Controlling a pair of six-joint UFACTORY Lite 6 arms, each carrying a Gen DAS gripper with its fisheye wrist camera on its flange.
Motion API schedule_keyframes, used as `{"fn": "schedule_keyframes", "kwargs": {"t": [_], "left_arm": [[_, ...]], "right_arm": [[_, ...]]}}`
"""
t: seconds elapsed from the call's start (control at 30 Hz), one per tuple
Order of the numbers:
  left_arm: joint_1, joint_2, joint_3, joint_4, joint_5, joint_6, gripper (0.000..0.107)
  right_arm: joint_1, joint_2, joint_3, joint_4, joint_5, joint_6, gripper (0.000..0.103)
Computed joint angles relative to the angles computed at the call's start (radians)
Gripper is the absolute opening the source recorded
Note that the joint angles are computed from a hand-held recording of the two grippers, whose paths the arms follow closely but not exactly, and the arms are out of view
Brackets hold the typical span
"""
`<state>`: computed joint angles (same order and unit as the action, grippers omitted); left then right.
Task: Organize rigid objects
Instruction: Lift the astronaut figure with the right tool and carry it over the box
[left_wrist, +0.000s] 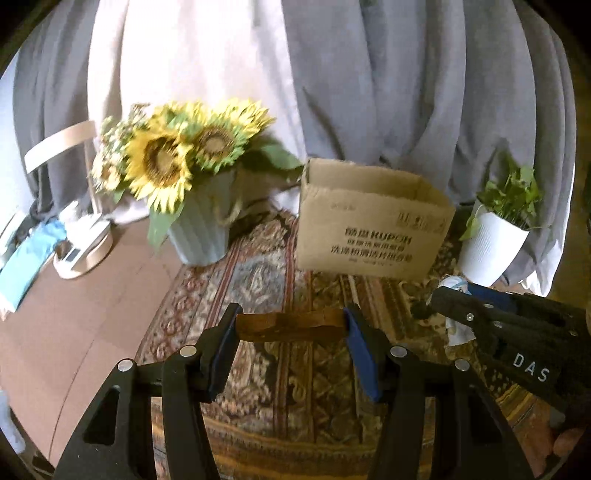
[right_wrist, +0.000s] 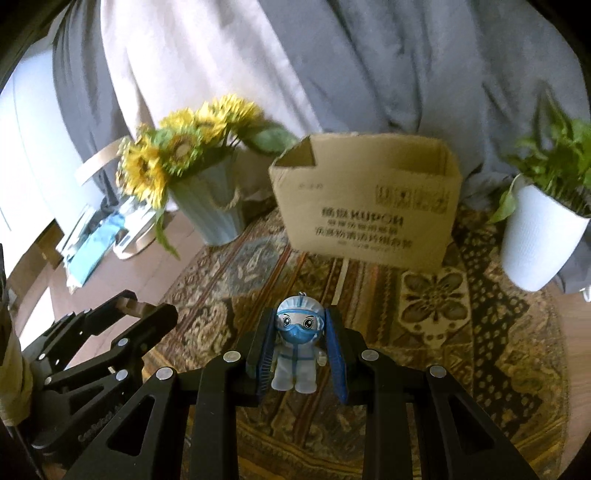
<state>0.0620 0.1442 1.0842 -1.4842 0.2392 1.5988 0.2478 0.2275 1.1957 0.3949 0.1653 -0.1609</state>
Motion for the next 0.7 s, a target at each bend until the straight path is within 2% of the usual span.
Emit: {"fn": "schedule_keyframes", "kwargs": {"t": [0.1,0.27,0.43,0.7], "left_arm": [[-0.001,0.025,0.054,0.020,0.022,-0.008,0.055],[-0.004,0.077,0.166,0.113,0.061,-0.096,0.055],[-0.012,0.127,0.274,0.191,0.090,-0.170,0.055],[-0.026,0.223,0.472,0.281,0.145,-0.267,0.055]], "right_arm": [[0.001,-0.006,0.027,-0.205,0.001,0.211,0.028],[-0.001,-0.010,0.077,-0.450,0.018,0.463,0.028],[-0.002,-0.008,0.130,-0.629,0.037,0.650,0.028],[-0.010,0.021,0.241,-0.817,0.065,0.823,0.028]]}}
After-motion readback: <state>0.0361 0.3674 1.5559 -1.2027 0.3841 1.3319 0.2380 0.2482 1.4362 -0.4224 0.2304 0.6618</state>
